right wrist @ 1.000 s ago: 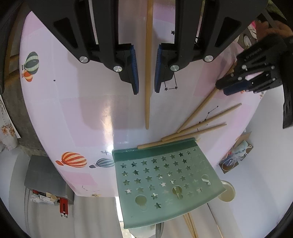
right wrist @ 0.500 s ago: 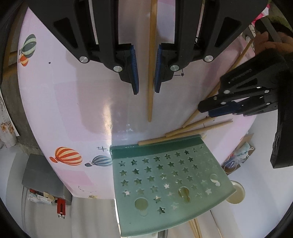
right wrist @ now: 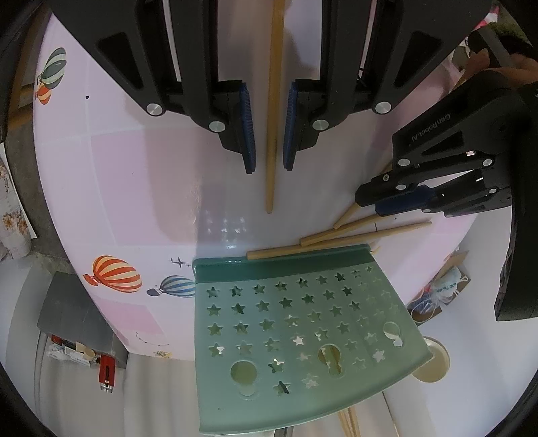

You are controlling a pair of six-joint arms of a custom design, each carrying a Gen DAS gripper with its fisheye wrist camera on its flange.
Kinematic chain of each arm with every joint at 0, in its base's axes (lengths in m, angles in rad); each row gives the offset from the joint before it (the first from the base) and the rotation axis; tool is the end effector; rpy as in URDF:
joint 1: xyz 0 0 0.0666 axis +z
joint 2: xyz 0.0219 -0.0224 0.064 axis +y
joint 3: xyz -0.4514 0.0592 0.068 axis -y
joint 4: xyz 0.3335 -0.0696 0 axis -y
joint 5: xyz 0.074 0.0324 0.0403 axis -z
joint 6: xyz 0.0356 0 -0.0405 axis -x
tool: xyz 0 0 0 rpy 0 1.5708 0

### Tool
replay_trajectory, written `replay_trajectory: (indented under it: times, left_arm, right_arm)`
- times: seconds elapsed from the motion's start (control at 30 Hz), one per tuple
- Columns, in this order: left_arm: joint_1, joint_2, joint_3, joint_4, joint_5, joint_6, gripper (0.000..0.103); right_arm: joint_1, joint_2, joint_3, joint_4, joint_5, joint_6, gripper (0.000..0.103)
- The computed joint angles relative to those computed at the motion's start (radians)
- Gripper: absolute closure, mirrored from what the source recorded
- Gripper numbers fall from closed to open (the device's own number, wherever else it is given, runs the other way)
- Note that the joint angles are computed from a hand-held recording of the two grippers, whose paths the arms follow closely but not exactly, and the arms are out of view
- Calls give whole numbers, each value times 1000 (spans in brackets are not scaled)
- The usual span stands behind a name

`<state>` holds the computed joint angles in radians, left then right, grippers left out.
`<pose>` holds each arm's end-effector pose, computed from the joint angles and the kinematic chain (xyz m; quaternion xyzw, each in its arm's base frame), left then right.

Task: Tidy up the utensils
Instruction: 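Close the right tool on a wooden chopstick while the left tool moves to another, then grasp and lift a chopstick with the left tool while the right tool holds its chopstick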

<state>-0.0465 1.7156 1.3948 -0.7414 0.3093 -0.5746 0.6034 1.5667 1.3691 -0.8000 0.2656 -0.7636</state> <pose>0.5221 -0.0355 0.3680 0.3291 0.8987 -0.0790 0.2789 0.3955 0.2607 0.4257 0.1134 0.9447 0.0785 0.2975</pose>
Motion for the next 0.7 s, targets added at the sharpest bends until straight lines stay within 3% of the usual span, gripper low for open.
replay_trajectory:
  times: [0.33, 0.47, 0.57, 0.7]
  left_arm:
    - [-1, -1, -7, 14, 3, 3, 82]
    - [2, -11, -30, 38, 20, -10, 96]
    - [14, -23, -55, 57, 40, -13, 98]
    - [49, -35, -60, -2, 90, -30, 99]
  right_arm:
    - [3, 4, 7, -15, 11, -1, 91]
    - [-4, -12, -17, 7, -5, -20, 96]
    - [1, -25, -33, 8, 3, -29, 97]
    - [14, -52, -63, 10, 8, -64, 97]
